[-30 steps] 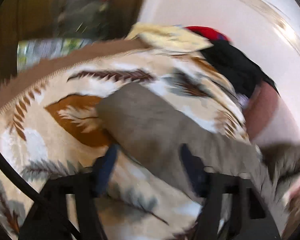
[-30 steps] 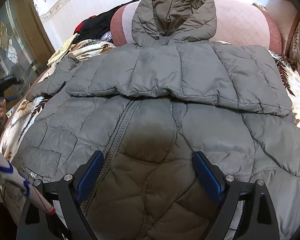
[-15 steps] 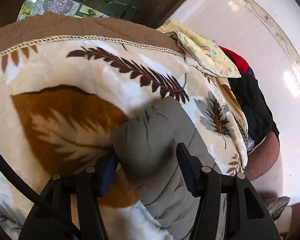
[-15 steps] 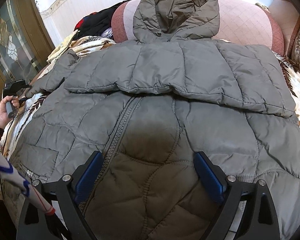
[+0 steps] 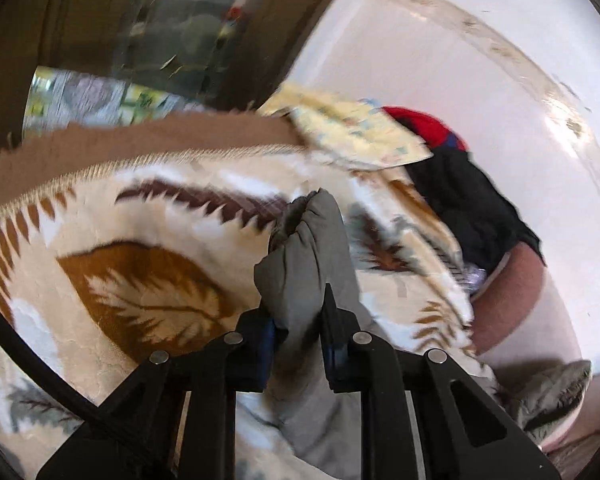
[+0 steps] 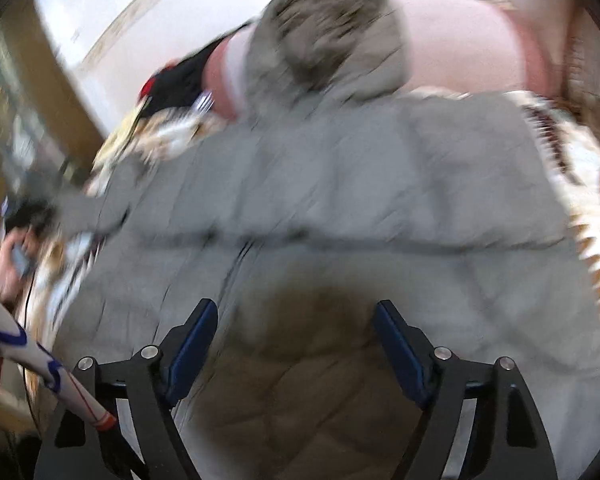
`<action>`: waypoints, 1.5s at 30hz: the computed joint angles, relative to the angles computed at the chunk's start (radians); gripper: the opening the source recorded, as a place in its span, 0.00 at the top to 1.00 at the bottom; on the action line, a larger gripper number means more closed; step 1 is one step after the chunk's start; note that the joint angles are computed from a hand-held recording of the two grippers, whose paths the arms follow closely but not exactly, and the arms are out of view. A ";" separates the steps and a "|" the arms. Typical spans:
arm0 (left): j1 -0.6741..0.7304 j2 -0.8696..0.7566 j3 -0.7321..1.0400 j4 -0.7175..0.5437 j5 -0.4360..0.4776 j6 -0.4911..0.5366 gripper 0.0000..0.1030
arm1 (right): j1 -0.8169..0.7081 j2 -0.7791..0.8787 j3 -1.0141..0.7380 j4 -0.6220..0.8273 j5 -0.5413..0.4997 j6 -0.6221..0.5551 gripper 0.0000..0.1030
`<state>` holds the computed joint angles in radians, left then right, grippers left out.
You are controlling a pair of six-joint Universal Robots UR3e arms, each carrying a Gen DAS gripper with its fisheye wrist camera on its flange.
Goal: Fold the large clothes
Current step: 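Grasp the sleeve cuff with the left gripper and lift it, then fold the sleeve and jacket side over the body with the left gripper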
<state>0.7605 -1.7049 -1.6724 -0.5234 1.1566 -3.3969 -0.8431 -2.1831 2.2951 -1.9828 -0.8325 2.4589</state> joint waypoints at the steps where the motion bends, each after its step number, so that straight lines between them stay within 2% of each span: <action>1: -0.009 0.030 0.014 -0.022 -0.005 0.006 0.82 | -0.032 -0.005 0.000 -0.034 -0.006 0.030 0.17; 3: -0.039 0.084 0.054 -0.066 -0.001 0.014 0.82 | -0.027 0.044 0.002 -0.159 -0.083 0.116 0.17; 4: -0.053 0.104 0.070 -0.083 0.000 0.016 0.82 | 0.019 0.121 -0.018 -0.224 -0.177 0.167 0.17; 5: -0.072 0.128 0.097 -0.111 -0.008 0.019 0.82 | 0.052 0.185 -0.042 -0.237 -0.235 0.181 0.17; 6: -0.095 0.150 0.123 -0.137 -0.008 0.020 0.82 | 0.058 0.225 -0.048 -0.227 -0.248 0.169 0.17; 9: -0.188 0.183 0.215 -0.207 0.011 0.015 0.82 | 0.030 0.181 -0.047 -0.180 -0.206 0.144 0.17; 11: -0.284 0.195 0.289 -0.250 0.055 0.013 0.82 | -0.040 0.100 -0.052 -0.071 -0.120 0.079 0.17; 17: -0.588 0.149 0.486 -0.332 0.188 -0.042 0.82 | -0.189 -0.014 -0.077 0.075 -0.024 0.000 0.17; 18: -0.663 0.120 0.538 -0.346 0.226 -0.056 0.82 | -0.224 -0.030 -0.092 0.130 -0.003 -0.019 0.17; 22: -0.889 0.002 0.707 -0.384 0.339 -0.094 0.82 | -0.320 -0.034 -0.135 0.197 0.054 -0.042 0.17; 27: -1.136 -0.210 0.963 -0.453 0.426 -0.142 0.82 | -0.468 -0.064 -0.191 0.323 0.128 -0.093 0.17; 31: -1.287 -0.423 1.203 -0.532 0.494 -0.167 0.82 | -0.521 -0.045 -0.198 0.277 0.136 -0.053 0.17; 35: -1.388 -0.628 1.372 -0.599 0.491 -0.218 0.82 | -0.535 0.015 -0.214 0.225 0.123 0.001 0.17; 39: -1.459 -0.785 1.457 -0.645 0.508 -0.247 0.82 | -0.516 0.066 -0.209 0.101 0.092 0.082 0.17; 41: -1.467 -0.826 1.454 -0.656 0.498 -0.253 0.82 | -0.514 0.073 -0.210 0.098 0.088 0.091 0.17; 43: -1.470 -0.851 1.448 -0.697 0.485 -0.262 0.61 | -0.509 0.080 -0.212 0.097 0.085 0.090 0.17; 45: -1.471 -0.781 1.280 -0.626 0.472 -0.257 0.56 | -0.500 0.082 -0.209 0.088 0.081 0.095 0.17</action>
<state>-0.7105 -2.4857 -0.3927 -1.1496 1.6291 -3.6535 -1.3432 -2.1013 2.0857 -1.8952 -0.7519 2.5536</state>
